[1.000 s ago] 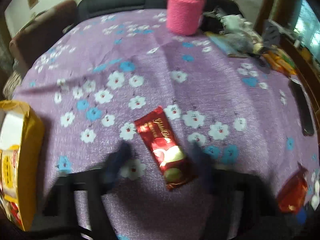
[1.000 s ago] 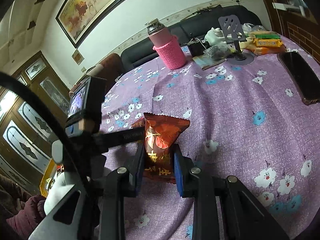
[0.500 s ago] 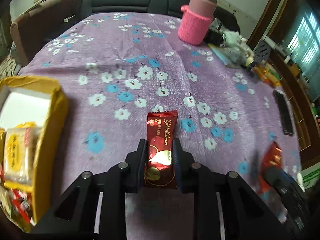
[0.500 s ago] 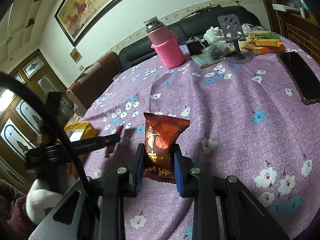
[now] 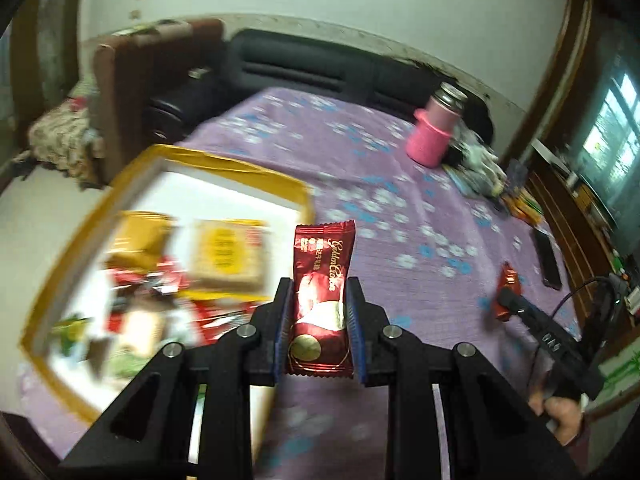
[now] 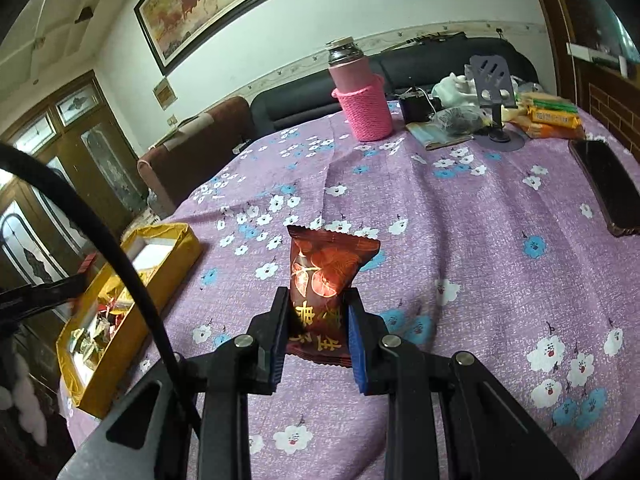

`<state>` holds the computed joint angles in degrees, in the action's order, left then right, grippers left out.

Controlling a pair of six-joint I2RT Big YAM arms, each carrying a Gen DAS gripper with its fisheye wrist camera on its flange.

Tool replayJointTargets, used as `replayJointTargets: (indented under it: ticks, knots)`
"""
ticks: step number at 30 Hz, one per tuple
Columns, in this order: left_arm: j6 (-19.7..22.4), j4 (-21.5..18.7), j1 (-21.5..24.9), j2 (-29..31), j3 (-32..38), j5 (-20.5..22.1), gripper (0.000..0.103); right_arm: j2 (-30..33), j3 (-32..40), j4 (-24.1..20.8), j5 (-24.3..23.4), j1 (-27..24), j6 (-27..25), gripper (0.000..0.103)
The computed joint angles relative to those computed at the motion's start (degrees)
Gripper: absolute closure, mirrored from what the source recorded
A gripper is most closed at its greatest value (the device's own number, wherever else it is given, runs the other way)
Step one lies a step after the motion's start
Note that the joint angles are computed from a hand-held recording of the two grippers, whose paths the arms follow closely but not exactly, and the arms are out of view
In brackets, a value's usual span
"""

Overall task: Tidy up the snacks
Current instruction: 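Carry both candies over the white tray and open both tools to drop them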

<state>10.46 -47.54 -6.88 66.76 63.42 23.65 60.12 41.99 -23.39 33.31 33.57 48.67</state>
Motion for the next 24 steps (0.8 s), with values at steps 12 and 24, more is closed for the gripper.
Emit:
replayJointTargets:
  ticks: [12,24]
  knots:
    - [1.31,3.44,13.17,0.34,-1.46,5.31,0.075,8.50,14.90,-2.96,1.94,9.61,-5.26,0.078]
    - [3.49,6.41,17.15,4.56,-0.97,4.78,0.075,23.65,30.08,-6.17,-7.34,8.77,-9.53,0.078]
